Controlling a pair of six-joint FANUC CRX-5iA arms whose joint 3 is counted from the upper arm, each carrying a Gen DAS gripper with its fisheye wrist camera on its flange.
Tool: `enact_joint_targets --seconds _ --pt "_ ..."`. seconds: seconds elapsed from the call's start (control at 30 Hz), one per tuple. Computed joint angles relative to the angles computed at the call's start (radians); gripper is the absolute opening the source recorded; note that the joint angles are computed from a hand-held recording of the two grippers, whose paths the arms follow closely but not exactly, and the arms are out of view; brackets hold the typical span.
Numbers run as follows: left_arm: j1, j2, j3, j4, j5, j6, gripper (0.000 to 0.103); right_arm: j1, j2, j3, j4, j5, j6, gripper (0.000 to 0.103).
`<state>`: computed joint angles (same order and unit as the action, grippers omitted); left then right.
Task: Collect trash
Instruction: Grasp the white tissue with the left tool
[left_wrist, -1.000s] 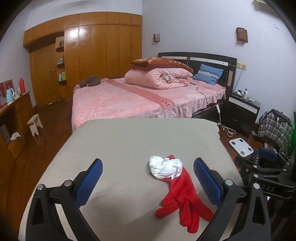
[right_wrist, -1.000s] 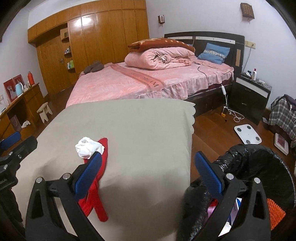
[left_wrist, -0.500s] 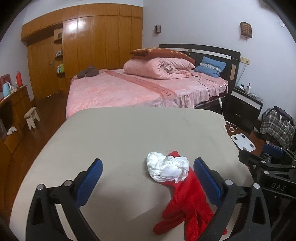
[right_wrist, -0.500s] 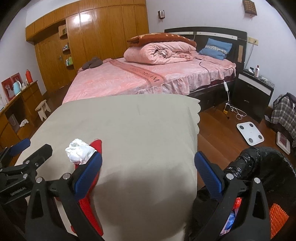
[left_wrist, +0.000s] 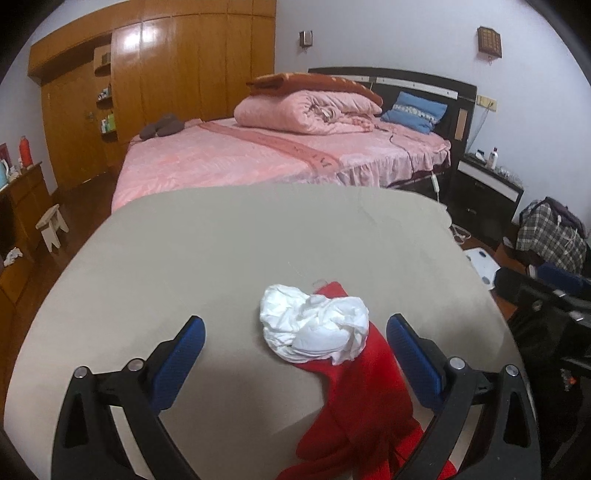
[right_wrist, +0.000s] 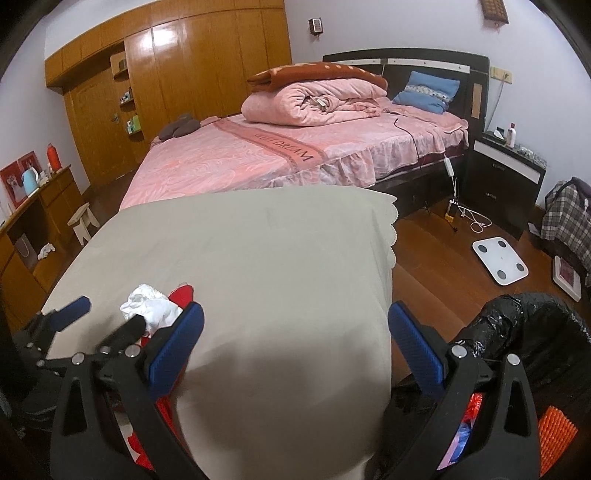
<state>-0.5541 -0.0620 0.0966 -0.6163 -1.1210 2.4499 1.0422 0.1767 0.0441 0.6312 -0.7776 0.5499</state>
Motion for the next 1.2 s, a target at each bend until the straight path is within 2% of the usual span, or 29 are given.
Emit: enact_joint_targets --seconds 0.2,0.3,0.4,0.5,0.73,0.9,1.07,1.2 --pt "0.062 0.046 0.017 0.103 0.0 -0.077 0.097 0.001 0.008 0.014 -0.014 -0.006 0.012 0.097" --pt "0.079 0.04 0.004 0.125 0.007 -0.069 0.096 0.004 0.012 0.018 -0.02 -0.009 0.019 0.097" --pt "0.083 0.016 -0.014 0.108 0.0 -0.045 0.096 0.007 0.013 0.019 -0.026 -0.011 0.023 0.097" --pt "0.066 -0.006 -0.018 0.058 -0.04 -0.026 0.096 0.01 0.012 0.018 -0.027 -0.011 0.022 0.097" --pt "0.058 -0.081 -0.066 0.016 -0.105 -0.008 0.096 0.016 0.018 0.025 -0.039 -0.011 0.033 0.097" --pt "0.064 -0.093 -0.069 0.044 -0.069 -0.012 0.096 0.02 0.022 0.03 -0.041 -0.016 0.028 0.097" --pt "0.089 -0.045 -0.044 0.088 -0.025 -0.039 0.096 0.019 0.017 0.023 -0.027 -0.018 0.019 0.097" --pt "0.101 -0.004 -0.028 0.115 -0.029 -0.065 0.095 0.019 0.014 0.019 -0.021 -0.02 0.011 0.097"
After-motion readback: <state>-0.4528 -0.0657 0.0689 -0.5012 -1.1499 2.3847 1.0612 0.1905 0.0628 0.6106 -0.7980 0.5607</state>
